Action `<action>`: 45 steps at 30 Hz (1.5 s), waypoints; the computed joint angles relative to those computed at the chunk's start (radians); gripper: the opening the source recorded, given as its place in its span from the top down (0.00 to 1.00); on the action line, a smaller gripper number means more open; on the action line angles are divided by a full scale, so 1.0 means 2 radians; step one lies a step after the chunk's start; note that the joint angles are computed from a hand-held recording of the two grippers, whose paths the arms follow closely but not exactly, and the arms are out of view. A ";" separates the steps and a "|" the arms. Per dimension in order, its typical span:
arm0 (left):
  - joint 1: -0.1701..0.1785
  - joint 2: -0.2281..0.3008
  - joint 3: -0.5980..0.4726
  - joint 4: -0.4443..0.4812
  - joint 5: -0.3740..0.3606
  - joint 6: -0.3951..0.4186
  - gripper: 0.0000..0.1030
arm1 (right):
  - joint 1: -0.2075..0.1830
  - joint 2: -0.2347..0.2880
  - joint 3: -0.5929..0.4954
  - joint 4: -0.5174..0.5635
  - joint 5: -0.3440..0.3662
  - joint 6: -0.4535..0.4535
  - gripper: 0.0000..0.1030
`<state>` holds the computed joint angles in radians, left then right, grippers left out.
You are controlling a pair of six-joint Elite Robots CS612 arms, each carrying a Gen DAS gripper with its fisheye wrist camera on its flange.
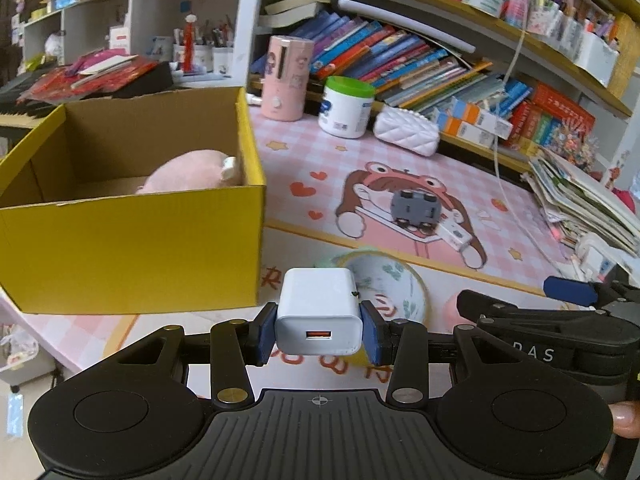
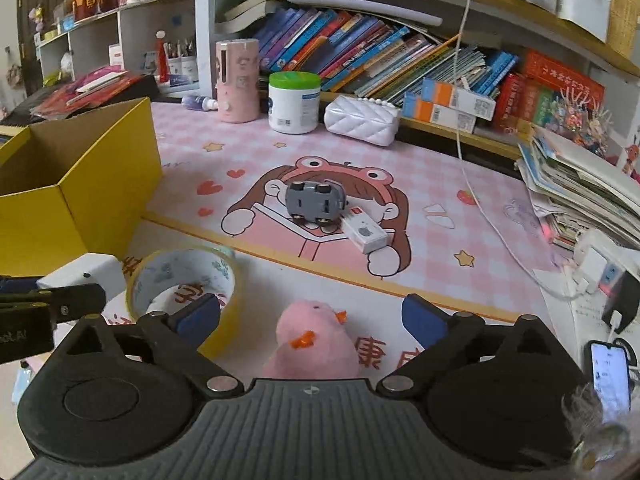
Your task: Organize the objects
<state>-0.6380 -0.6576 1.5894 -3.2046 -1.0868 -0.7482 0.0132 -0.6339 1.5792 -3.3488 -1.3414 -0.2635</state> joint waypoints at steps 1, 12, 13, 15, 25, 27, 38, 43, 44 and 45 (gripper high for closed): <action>0.000 -0.001 0.002 0.002 0.002 -0.003 0.60 | 0.001 0.001 -0.003 0.008 -0.004 -0.001 0.05; 0.001 -0.005 0.005 0.027 0.014 -0.028 0.60 | 0.002 0.015 -0.052 0.161 -0.032 0.050 0.40; 0.002 -0.005 0.005 0.029 0.014 -0.030 0.60 | 0.003 0.016 -0.055 0.171 -0.032 0.045 0.42; 0.002 -0.005 0.005 0.030 0.015 -0.032 0.60 | 0.006 0.017 -0.053 0.163 -0.038 0.030 0.51; 0.000 -0.011 0.019 -0.006 0.021 -0.006 0.60 | 0.014 -0.008 -0.006 0.043 -0.045 0.038 0.52; -0.001 -0.014 0.026 -0.018 0.021 0.001 0.60 | 0.017 -0.015 0.007 0.027 -0.040 0.031 0.52; -0.003 -0.040 0.089 -0.070 0.036 0.000 0.60 | 0.040 -0.039 0.056 -0.013 -0.041 0.016 0.52; -0.004 -0.054 0.121 -0.087 0.043 -0.003 0.60 | 0.053 -0.049 0.078 -0.025 -0.034 0.014 0.52; -0.004 -0.057 0.127 -0.090 0.044 -0.003 0.60 | 0.055 -0.049 0.080 -0.027 -0.034 0.015 0.52; -0.004 -0.060 0.134 -0.093 0.045 -0.003 0.60 | 0.057 -0.051 0.083 -0.028 -0.035 0.016 0.52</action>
